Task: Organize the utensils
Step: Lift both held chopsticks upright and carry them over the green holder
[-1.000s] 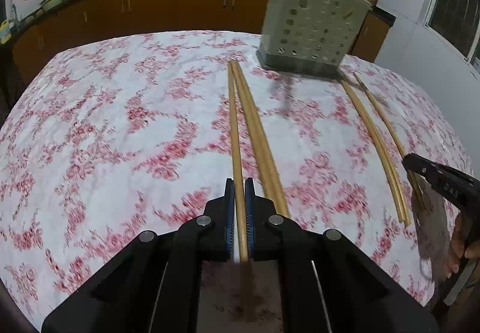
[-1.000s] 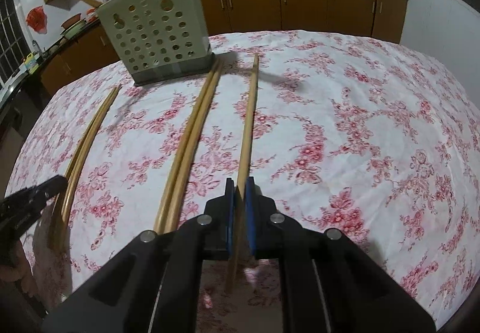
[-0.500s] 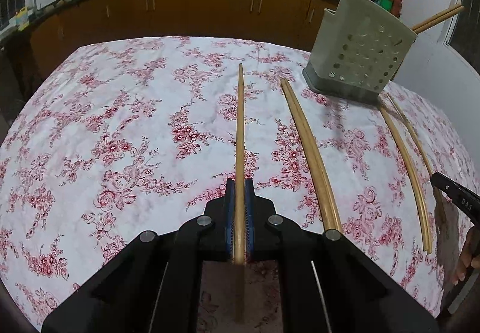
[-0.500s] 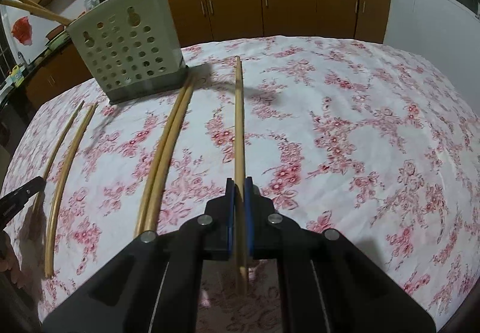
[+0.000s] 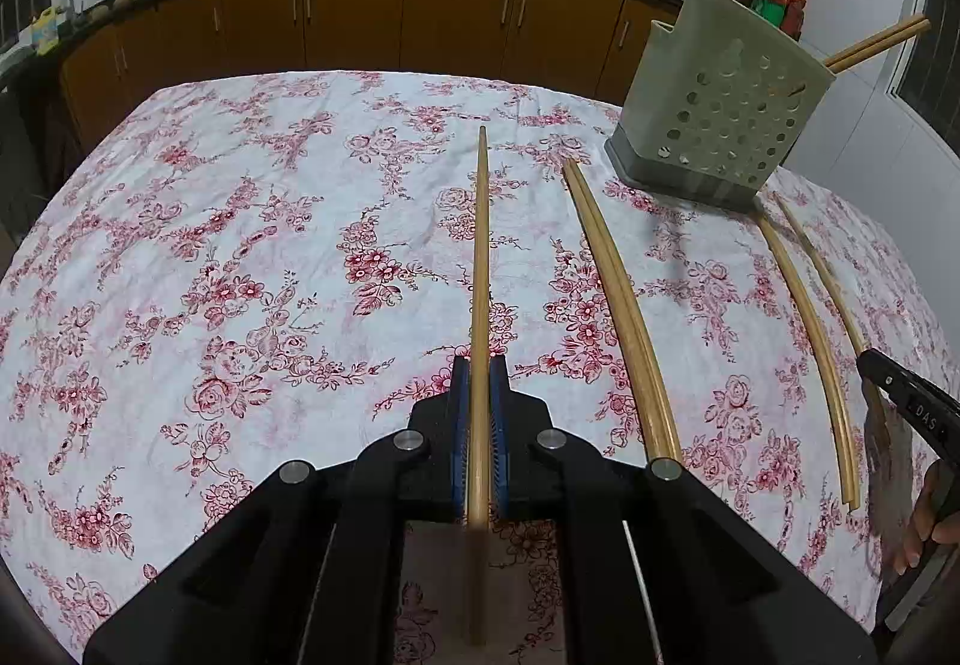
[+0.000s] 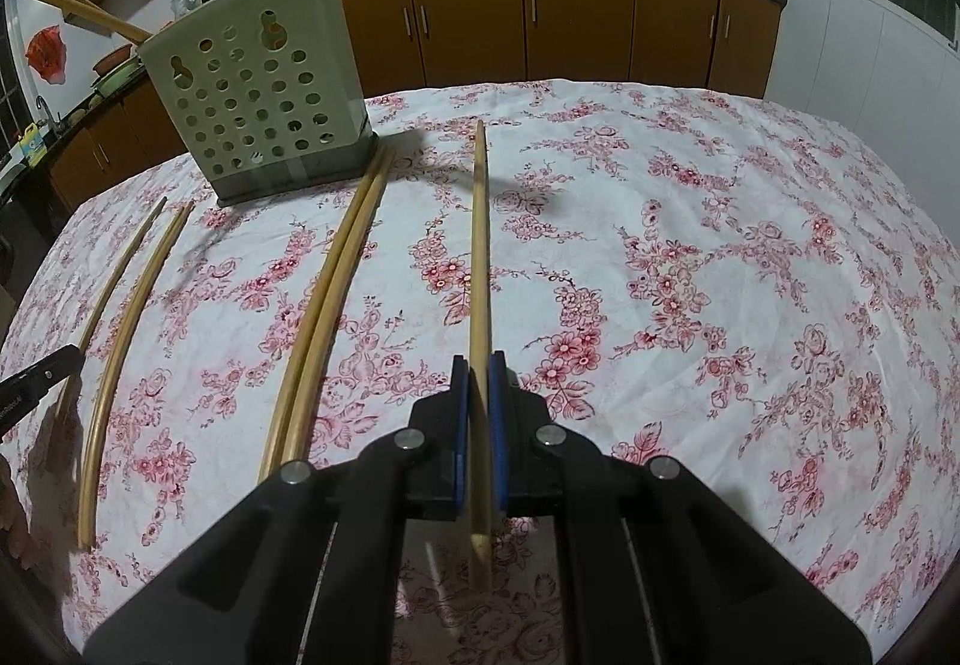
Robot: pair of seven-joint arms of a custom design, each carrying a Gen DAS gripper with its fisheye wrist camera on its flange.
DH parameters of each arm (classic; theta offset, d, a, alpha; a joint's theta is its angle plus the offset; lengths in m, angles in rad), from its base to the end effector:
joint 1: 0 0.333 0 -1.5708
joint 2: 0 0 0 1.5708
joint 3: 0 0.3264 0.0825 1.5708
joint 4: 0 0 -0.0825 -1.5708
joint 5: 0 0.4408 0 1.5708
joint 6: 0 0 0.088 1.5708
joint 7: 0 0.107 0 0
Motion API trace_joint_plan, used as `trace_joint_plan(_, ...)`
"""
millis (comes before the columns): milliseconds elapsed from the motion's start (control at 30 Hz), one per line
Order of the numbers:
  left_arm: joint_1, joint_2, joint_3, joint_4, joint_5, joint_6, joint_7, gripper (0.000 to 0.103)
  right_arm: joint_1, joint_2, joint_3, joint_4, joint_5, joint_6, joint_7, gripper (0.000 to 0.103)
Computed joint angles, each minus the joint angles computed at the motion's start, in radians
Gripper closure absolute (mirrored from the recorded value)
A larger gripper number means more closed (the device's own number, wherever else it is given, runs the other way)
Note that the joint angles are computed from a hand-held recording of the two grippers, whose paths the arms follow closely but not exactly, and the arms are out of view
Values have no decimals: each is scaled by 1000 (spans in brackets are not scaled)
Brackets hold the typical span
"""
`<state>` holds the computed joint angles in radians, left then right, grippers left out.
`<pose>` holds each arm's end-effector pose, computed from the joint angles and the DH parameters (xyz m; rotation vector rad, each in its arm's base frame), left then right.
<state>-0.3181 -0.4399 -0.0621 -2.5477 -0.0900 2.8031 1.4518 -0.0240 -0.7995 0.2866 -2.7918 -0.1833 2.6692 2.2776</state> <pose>0.4587 -0.1799 0.4826 -1.7089 2.0706 -0.8580 0.3855 0.1048 0.4735 -1.4969 2.0785 -0.7034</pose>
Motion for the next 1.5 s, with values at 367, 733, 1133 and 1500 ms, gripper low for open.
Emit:
trace_joint_plan(367, 8, -10, -13, -6, 13, -6, -5, 95, 8, -10, -8, -10, 11, 4, -4, 94)
trace_joint_plan(733, 7, -31, -15, -19, 48, -23, 0, 95, 7, -30, -10, -18, 31, 4, -16, 95)
trace_joint_plan(1133, -5, -98, 20, 7, 38, 61, 3, 96, -61, -179, 10, -17, 22, 67, -14, 95)
trace_joint_plan(1500, -43, -125, 60, 41, 26, 127, -18, 96, -102, -230, 29, 5, 50, 124, -34, 95)
